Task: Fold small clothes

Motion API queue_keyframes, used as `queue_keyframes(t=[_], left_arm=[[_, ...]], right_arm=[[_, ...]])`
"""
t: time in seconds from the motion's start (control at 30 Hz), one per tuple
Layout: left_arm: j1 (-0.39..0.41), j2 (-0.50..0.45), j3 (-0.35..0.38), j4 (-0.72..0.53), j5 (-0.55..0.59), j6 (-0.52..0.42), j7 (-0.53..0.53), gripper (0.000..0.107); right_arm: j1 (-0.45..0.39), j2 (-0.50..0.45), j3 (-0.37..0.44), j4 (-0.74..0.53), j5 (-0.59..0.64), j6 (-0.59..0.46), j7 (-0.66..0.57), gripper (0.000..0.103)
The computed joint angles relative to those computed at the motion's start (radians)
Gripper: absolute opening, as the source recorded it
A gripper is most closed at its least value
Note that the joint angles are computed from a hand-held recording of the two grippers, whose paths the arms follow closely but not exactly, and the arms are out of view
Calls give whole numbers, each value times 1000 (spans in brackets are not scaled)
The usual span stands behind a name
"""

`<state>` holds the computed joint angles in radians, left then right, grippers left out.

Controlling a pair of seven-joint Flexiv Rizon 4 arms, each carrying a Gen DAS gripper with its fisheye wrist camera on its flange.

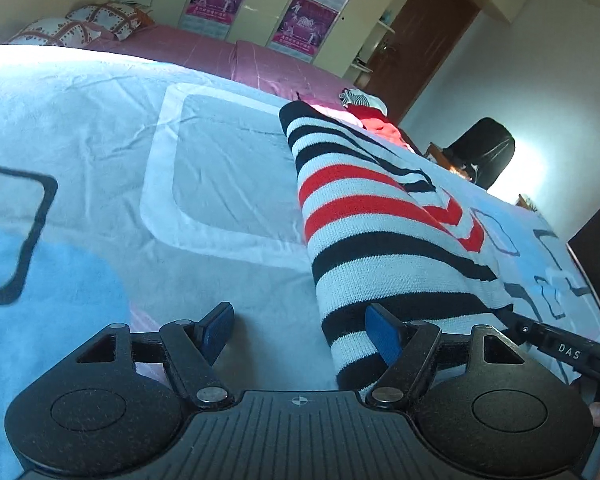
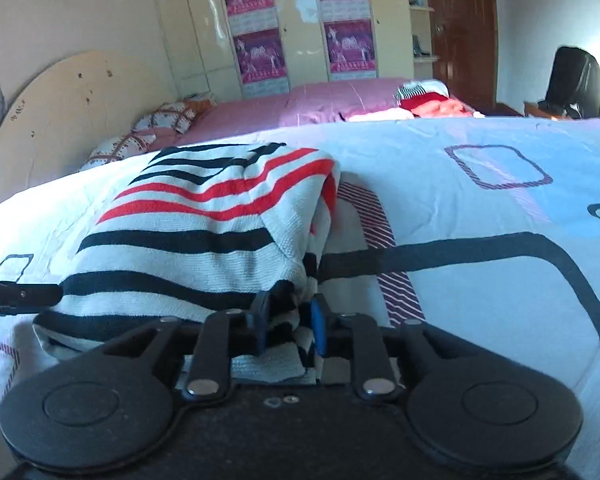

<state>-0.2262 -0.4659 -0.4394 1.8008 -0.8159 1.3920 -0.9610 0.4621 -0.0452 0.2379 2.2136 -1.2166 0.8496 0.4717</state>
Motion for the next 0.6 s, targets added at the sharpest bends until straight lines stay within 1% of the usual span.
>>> queue_keyframes(t=[0.03,0.07,0.1,0.13,0.2,0.23,0.3,0.33,0.37,0.4,0.43,0.47,0.5,0.53,0.57,0.6], left_arm=[[7,0,-17,1,-12,31,21,72],[28,-3,-54,0,-40,56,52,72],[60,-9,-108,-2,-83,74,95,72],[75,-16,-133,-14,-107,70,115,73],[60,-27,-112,-40,-99,37,106,72],[39,-29,-79,-50,-77,18,82,72],[-16,-30,30,-76,34,-89,-25,72],[-23,-25,47,-68,42,-130,-32,72],[-24,-19,50,-52,41,-135,-34,72],[-23,-11,41,-32,33,-110,-4,72],[-29,-5,48,-25,44,-102,3,72],[-32,0,54,-23,50,-108,-1,72],[-31,5,56,-24,50,-115,-1,72],[-20,9,39,-20,26,-97,23,72],[-5,9,7,-15,-20,-60,58,72],[21,5,-45,-12,-93,-25,108,72]], right_arm=[[3,8,4,-6,16,-14,-19,23],[3,19,4,-7,-13,-27,-17,22],[1,27,2,-8,-47,-37,-14,22],[-2,29,1,-13,-76,-45,-10,22],[-29,31,-19,-10,-140,21,30,22],[-42,27,-26,-10,-152,50,42,22],[-51,17,-26,-14,-144,59,31,22],[-53,14,-24,-15,-135,64,27,22],[-51,8,-20,-14,-101,60,10,23],[-46,-3,-12,-16,-32,47,-33,26],[-54,-8,-20,-5,-27,99,-25,27],[-59,-4,-28,7,-68,119,31,28],[-60,-1,-28,8,-61,119,32,30],[-62,8,-28,9,-65,122,37,30],[-68,19,-33,15,-100,134,72,30],[-86,33,-45,26,-166,171,143,30]])
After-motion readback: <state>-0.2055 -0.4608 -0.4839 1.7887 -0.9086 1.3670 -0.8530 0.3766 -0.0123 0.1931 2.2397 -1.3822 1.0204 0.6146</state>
